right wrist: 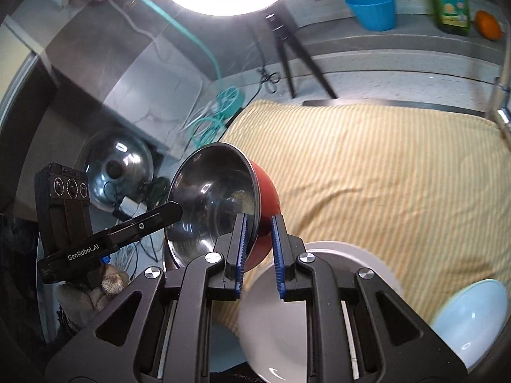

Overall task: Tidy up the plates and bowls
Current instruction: 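Carry the red pot with both tools and lower it into the steel bowl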

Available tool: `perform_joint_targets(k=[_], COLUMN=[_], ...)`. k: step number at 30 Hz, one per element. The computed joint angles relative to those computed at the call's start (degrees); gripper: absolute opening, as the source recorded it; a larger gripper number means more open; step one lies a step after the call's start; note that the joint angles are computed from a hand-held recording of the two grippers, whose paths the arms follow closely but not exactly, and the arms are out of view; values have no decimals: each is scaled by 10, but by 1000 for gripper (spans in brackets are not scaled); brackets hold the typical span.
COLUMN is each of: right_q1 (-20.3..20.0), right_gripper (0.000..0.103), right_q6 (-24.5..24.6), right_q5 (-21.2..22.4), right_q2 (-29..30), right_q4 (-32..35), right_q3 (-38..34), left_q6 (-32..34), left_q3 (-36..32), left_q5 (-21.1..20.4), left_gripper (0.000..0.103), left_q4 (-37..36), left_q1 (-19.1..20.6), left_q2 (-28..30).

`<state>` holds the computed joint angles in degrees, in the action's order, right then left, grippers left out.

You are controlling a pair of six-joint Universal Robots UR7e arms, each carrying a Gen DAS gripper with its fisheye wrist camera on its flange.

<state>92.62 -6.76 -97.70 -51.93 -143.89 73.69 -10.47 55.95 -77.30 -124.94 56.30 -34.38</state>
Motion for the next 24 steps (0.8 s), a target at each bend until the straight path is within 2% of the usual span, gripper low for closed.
perform_joint_targets(k=[12,24], right_q1=[32,40], right_gripper=[16,16], right_q6=[-21,-36], right_q5=[-7,-50], right_q2=[88,144], right_q4=[78,130], right_q3=[-77,-129], left_q6=[-49,-58], left_q3=[93,113], left_q5=[43,70], left_gripper=[21,21], left_q4=[-20,6], left_q1=[26,40], left_q2=[-73,-87])
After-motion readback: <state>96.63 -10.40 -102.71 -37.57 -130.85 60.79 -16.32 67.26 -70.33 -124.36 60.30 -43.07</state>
